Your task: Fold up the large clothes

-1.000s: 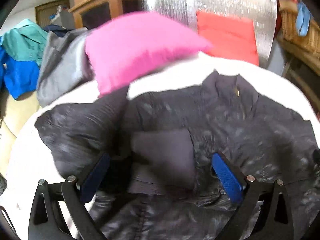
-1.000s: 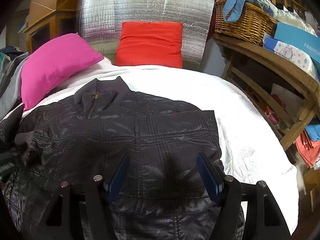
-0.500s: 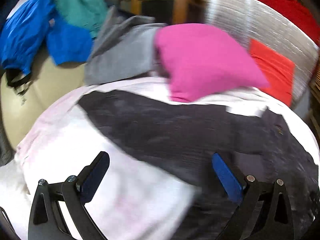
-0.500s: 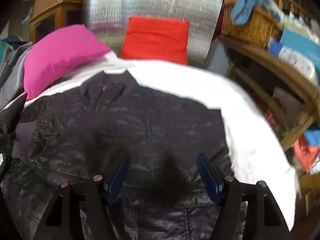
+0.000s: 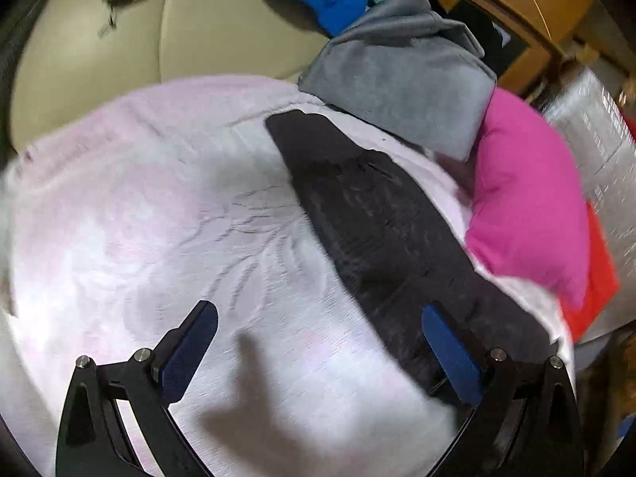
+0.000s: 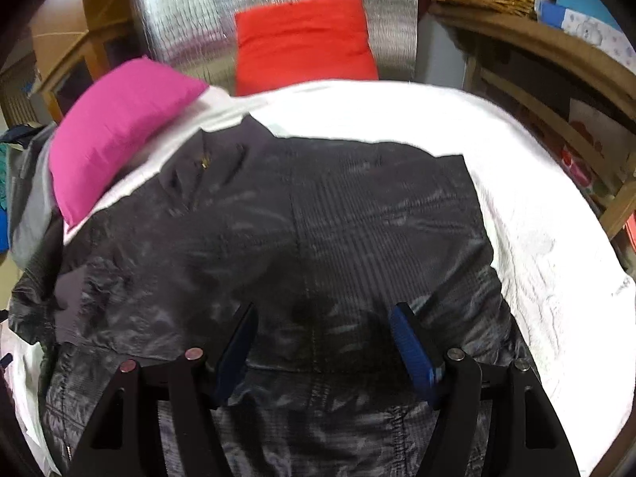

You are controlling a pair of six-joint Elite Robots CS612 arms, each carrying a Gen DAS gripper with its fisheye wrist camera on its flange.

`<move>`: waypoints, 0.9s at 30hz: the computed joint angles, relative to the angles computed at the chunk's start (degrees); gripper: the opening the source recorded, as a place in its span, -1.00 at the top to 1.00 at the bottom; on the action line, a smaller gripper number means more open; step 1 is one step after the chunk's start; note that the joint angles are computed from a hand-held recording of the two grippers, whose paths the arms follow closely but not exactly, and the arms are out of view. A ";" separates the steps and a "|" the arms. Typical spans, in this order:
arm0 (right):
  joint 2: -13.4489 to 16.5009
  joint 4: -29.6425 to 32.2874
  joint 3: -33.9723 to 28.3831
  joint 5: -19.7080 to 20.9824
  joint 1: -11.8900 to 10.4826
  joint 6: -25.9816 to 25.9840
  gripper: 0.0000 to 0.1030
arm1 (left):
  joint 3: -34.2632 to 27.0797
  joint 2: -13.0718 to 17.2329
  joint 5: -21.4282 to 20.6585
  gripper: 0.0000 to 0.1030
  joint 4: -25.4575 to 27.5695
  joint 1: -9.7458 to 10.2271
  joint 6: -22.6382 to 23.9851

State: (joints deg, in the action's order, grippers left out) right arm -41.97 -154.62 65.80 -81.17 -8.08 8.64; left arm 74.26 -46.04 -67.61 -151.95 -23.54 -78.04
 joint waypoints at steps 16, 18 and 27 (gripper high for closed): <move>0.54 1.51 -0.86 1.52 -0.62 0.73 -0.41 | -7.50 6.89 -5.99 0.43 -7.40 2.34 2.09; 0.61 1.24 -0.96 1.55 -0.65 0.61 -0.41 | -8.23 7.31 -6.11 0.70 -7.18 2.46 3.98; -0.25 -2.14 0.77 1.09 -1.68 3.65 -0.41 | -13.92 7.11 3.06 0.85 -6.58 -1.04 20.52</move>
State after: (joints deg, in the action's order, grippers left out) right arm -42.22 -156.75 66.57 -80.07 -9.75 12.28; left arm 60.34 -38.93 -64.55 -158.53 -24.57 -57.52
